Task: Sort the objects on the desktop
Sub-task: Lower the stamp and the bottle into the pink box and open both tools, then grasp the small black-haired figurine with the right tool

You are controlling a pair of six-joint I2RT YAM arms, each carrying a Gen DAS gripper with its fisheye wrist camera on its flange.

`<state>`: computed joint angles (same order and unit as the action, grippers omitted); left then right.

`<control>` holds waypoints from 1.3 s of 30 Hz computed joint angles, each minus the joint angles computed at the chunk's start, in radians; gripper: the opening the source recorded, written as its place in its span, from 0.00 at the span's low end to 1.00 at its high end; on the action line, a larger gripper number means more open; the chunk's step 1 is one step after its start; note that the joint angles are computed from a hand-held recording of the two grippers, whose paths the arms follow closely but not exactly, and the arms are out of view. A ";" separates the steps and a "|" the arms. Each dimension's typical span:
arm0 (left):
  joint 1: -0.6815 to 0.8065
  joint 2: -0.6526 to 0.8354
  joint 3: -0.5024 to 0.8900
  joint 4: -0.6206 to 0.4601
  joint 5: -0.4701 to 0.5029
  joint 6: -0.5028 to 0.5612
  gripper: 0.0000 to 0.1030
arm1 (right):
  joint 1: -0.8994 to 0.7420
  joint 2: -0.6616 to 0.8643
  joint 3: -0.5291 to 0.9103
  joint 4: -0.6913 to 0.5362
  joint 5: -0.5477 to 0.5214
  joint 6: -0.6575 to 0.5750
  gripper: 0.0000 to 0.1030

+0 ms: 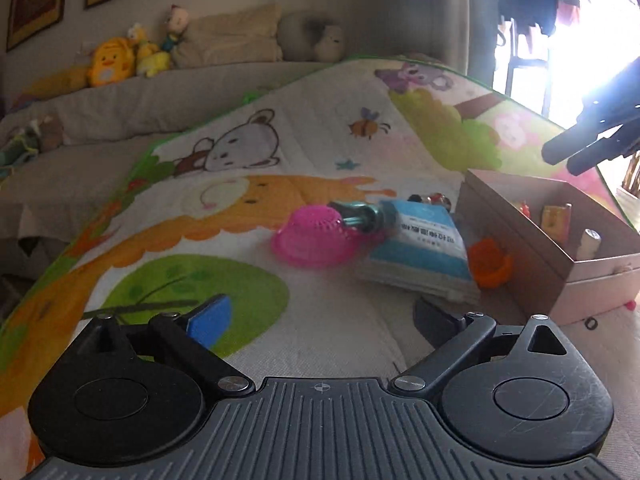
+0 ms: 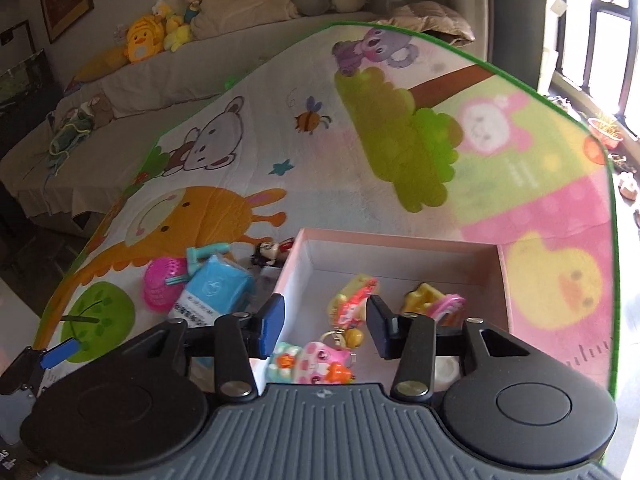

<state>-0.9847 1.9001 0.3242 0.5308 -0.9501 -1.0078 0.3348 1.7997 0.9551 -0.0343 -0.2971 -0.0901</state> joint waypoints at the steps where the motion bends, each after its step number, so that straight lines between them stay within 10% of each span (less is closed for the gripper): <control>1: 0.001 0.000 -0.015 0.031 0.007 -0.001 0.97 | 0.039 0.033 0.042 -0.035 0.001 0.016 0.53; 8: -0.054 0.024 -0.076 0.183 0.059 0.010 0.98 | 0.274 0.308 0.343 -0.065 0.216 0.089 0.54; 13: -0.116 0.059 -0.089 0.254 0.038 0.027 0.99 | 0.284 0.546 0.671 -0.206 0.322 0.117 0.33; 21: -0.141 0.077 -0.134 0.379 -0.001 0.032 1.00 | 0.296 0.533 0.688 -0.503 0.062 -0.069 0.34; 26: -0.134 0.102 -0.149 0.447 0.011 0.041 1.00 | 0.304 0.549 0.748 -0.379 0.298 -0.043 0.84; 32: -0.116 0.138 -0.160 0.508 0.042 0.046 1.00 | 0.283 0.830 1.142 -0.542 0.433 -0.011 0.84; 39: -0.097 0.163 -0.170 0.560 0.070 0.047 1.00 | 0.321 0.757 0.957 -0.411 0.463 -0.125 0.55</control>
<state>-1.0821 2.0631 0.1542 1.0906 -0.8805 -0.9604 0.6562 2.5562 1.9122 -0.4448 0.1663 -0.2146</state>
